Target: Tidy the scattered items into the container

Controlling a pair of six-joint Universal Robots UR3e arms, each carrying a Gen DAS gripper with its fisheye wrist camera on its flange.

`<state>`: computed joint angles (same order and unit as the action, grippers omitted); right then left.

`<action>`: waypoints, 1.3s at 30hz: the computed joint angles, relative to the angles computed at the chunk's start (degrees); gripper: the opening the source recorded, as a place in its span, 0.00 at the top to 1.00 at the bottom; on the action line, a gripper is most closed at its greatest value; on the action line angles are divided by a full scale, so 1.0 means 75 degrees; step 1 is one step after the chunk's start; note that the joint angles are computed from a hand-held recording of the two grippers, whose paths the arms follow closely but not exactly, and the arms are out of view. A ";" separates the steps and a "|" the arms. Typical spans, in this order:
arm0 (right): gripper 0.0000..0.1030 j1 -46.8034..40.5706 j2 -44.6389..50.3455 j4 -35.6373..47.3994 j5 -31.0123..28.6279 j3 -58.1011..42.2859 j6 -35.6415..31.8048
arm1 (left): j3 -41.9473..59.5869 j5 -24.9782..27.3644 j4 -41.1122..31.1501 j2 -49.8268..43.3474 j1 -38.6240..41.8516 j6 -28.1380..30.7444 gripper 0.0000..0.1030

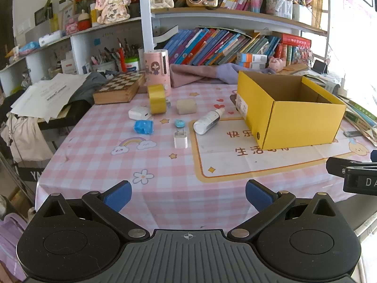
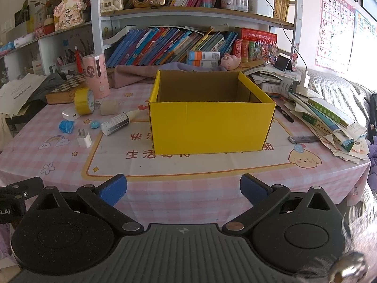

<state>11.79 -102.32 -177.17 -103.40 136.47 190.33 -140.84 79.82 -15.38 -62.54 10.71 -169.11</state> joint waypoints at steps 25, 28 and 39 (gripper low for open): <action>0.00 0.0128 0.0501 0.0151 0.0038 -0.0380 0.0045 | 0.0118 -0.0411 -0.0257 -0.0221 0.0384 0.0360 0.00; 0.00 0.0169 0.0573 0.0091 -0.0030 -0.0417 0.0061 | 0.0131 -0.0488 -0.0343 -0.0225 0.0478 0.0373 0.00; 0.00 0.0198 0.0797 0.0156 -0.0009 -0.0648 0.0088 | 0.0089 -0.0749 -0.0429 -0.0125 0.0719 0.0574 0.00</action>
